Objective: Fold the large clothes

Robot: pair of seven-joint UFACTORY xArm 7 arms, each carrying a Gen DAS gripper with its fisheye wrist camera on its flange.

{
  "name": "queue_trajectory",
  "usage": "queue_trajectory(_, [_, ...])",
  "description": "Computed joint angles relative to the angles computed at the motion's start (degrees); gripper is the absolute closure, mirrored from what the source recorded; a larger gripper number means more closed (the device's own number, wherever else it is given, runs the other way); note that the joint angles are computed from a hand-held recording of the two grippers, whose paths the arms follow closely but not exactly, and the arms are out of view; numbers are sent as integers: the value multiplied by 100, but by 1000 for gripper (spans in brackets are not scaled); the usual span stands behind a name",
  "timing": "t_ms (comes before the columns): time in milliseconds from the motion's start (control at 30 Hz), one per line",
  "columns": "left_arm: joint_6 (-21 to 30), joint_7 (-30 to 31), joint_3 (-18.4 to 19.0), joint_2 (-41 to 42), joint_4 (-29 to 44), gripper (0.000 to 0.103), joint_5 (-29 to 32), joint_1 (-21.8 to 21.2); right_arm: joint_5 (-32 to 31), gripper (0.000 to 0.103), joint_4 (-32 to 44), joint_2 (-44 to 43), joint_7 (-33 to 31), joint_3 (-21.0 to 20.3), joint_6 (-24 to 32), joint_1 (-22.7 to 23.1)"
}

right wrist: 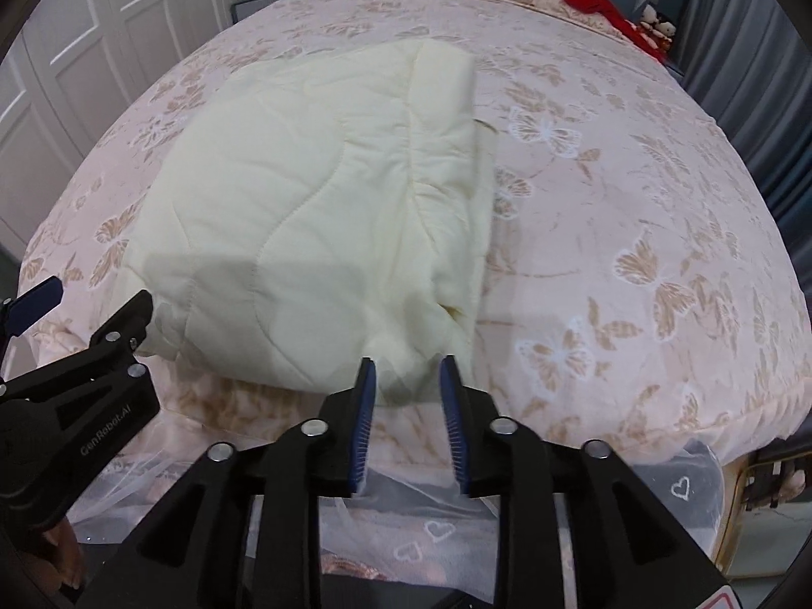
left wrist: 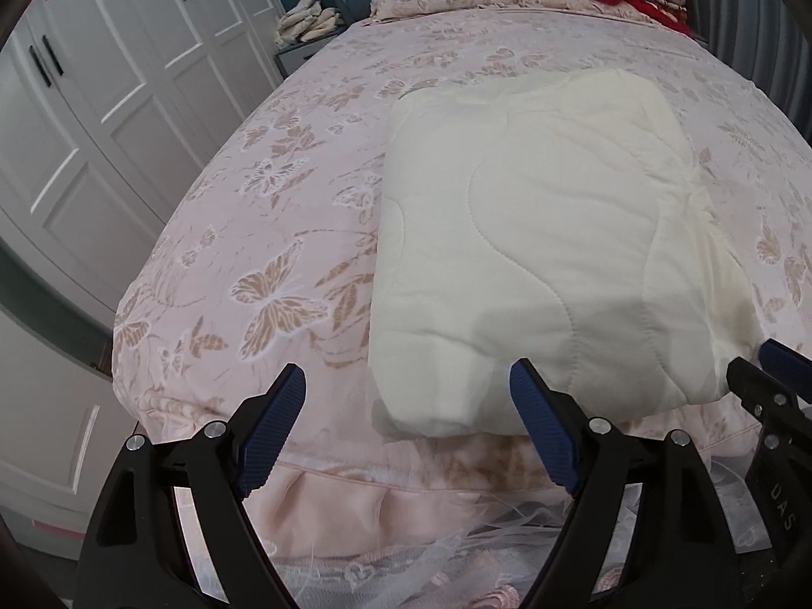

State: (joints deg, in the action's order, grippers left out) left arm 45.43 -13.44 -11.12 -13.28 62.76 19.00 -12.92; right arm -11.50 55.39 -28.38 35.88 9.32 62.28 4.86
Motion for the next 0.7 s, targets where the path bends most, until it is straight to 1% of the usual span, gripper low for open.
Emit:
queue_trajectory(200, [18,1,-27,-214,-111,22,-81,-24,33,68,-247,-408,197,58,-47,-12])
queue_trajectory(367, [-28,-16,-63,-445,-335,22,-154,-34,6,67,-434,-677,411,143,-88,-65])
queue_trajectory(500, [-11,-27,-87,-583,-475,20,-228,-24,-70,62,-588,-883,605,244,-124,-100])
queue_trajectory(700, [-82,-46,-117,-854,-746,20,-348,-27,-90,62,-725,-1060,707,360,-123,-28])
